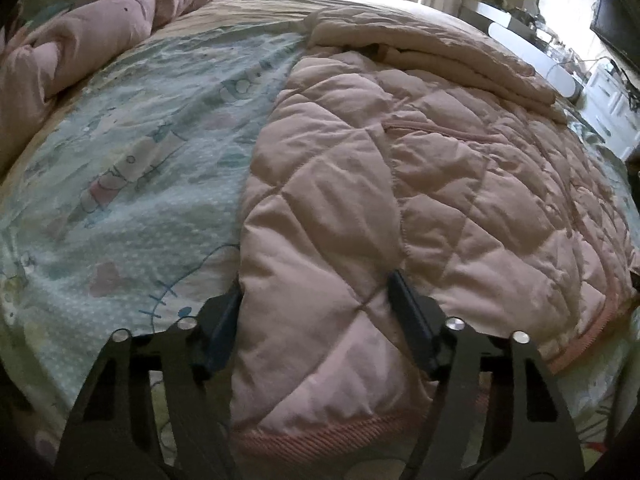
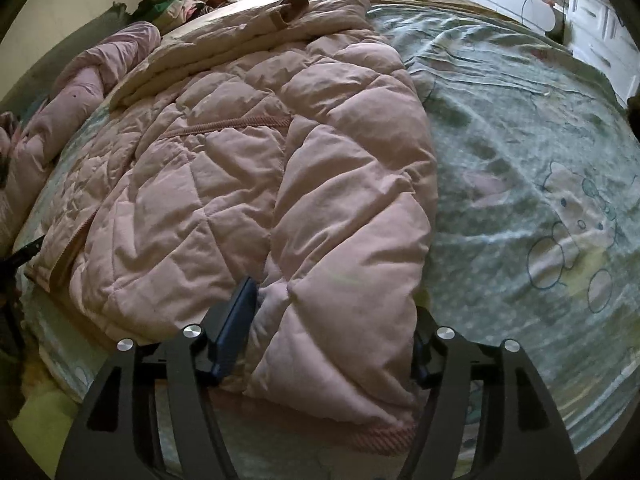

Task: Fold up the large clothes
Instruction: 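Move both tools to the jacket hem and close them on it, then lift the hem with both tools and fold it toward the collar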

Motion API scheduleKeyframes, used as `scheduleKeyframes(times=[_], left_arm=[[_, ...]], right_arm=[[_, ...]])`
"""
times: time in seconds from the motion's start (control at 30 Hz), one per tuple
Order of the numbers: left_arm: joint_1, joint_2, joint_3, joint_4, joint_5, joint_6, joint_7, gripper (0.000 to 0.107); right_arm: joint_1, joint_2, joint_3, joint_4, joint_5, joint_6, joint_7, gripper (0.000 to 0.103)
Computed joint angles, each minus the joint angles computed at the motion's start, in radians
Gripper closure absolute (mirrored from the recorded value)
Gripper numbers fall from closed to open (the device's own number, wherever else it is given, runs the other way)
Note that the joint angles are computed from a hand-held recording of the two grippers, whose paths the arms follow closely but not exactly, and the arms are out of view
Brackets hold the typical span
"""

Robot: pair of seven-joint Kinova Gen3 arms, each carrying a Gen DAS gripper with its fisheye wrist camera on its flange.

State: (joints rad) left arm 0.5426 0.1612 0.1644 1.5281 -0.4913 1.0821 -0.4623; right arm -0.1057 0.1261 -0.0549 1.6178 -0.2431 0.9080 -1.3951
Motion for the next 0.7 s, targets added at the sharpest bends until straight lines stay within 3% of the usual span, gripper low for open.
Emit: scheduleKeyframes(times=[0.1, 0.17, 0.23, 0.33, 0.43, 0.47, 0.63, 0.7], left_arm=[[0.007, 0.003, 0.006, -0.012, -0.005, 0.006, -0.015, 0.065], [0.014, 0.004, 0.01, -0.021, -0.01, 0.009, -0.03, 0.079], [0.022, 0.007, 0.012, -0.034, -0.015, 0.022, -0.042, 0.082], [0.029, 0.007, 0.011, -0.039, -0.016, 0.033, -0.053, 0.08], [0.029, -0.001, 0.01, -0.022, -0.007, 0.027, -0.048, 0.07], [0.027, -0.005, 0.01, -0.015, -0.004, 0.024, -0.049, 0.066], [-0.004, -0.032, 0.008, 0.028, 0.038, -0.025, -0.043, 0.056], [-0.017, -0.038, 0.011, 0.041, 0.052, -0.044, -0.044, 0.056]], right_arm=[[0.004, -0.001, -0.002, -0.007, -0.009, 0.014, 0.023, 0.052], [0.012, -0.01, -0.005, -0.013, -0.032, 0.028, 0.067, 0.071], [0.017, -0.025, -0.003, -0.022, -0.05, 0.043, 0.097, 0.075], [0.046, -0.023, -0.007, -0.031, -0.094, 0.063, 0.135, 0.073], [0.03, -0.015, 0.007, -0.021, -0.085, 0.069, 0.143, 0.051], [0.028, -0.012, 0.007, -0.017, -0.081, 0.065, 0.14, 0.049], [0.037, -0.01, 0.01, -0.004, -0.105, 0.055, 0.142, 0.048], [0.03, -0.011, 0.005, -0.006, -0.096, 0.051, 0.14, 0.058]])
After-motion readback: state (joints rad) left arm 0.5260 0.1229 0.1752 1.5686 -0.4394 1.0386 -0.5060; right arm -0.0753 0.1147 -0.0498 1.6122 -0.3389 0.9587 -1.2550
